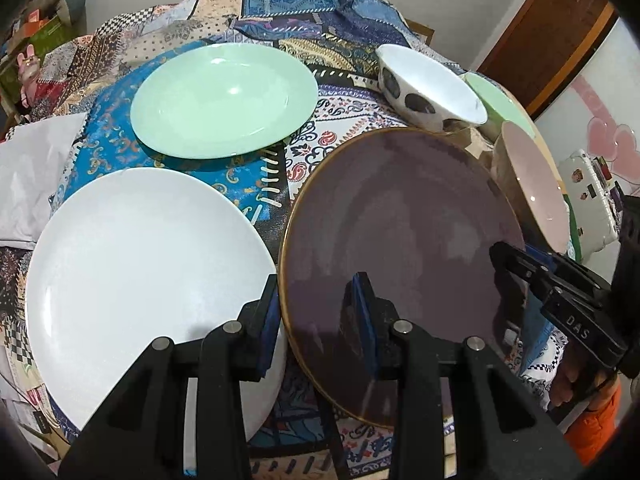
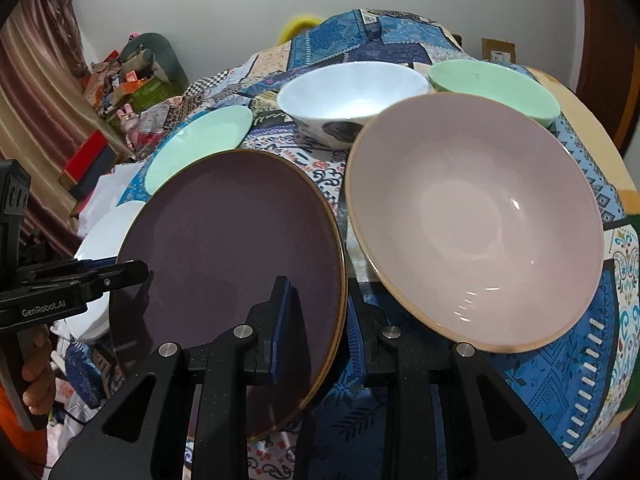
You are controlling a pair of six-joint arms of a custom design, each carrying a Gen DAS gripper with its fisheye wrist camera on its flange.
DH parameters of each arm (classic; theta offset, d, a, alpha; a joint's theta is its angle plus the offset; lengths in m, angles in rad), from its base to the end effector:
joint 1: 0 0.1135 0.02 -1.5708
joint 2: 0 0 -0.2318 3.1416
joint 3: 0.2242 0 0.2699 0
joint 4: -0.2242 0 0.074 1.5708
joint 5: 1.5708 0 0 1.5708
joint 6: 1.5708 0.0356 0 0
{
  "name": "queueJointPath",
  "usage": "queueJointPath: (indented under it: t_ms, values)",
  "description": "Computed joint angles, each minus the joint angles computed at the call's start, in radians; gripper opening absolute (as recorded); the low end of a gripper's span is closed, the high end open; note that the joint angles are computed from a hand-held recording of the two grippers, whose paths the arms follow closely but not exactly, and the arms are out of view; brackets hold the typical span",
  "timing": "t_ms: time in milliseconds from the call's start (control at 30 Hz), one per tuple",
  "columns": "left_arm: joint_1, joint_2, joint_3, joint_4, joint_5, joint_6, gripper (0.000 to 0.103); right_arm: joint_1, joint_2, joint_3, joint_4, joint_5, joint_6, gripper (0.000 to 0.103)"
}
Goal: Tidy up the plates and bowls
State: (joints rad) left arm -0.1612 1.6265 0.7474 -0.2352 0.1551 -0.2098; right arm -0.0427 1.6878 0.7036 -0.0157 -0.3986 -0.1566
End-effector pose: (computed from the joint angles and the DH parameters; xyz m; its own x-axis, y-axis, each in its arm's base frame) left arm 0.2904 -0.0528 0.0826 -0.9136 -0.0599 -0.4023 0.0363 0.9731 -0.2274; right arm 0.3007 0.0010 0.0679 -0.8038 -0.1095 -0.5847 -0.2992 0.9239 0.2383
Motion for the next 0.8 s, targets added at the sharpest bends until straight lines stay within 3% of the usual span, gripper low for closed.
queueJointPath:
  t_ms: [233, 533, 800]
  values:
    - [-0.007, 0.055, 0.041, 0.023, -0.027, 0.000, 0.034, 0.022, -0.017, -0.032, 0.056, 0.055, 0.025, 0.024]
    - [0.013, 0.081, 0.063, 0.024, 0.014, 0.002, 0.034, 0.043, -0.020, -0.027, 0.042, 0.119, 0.033, 0.029]
    - [0.010, -0.023, 0.007, 0.018, -0.012, 0.006, 0.036, -0.020, -0.069, -0.033, -0.004, 0.002, 0.031, 0.030]
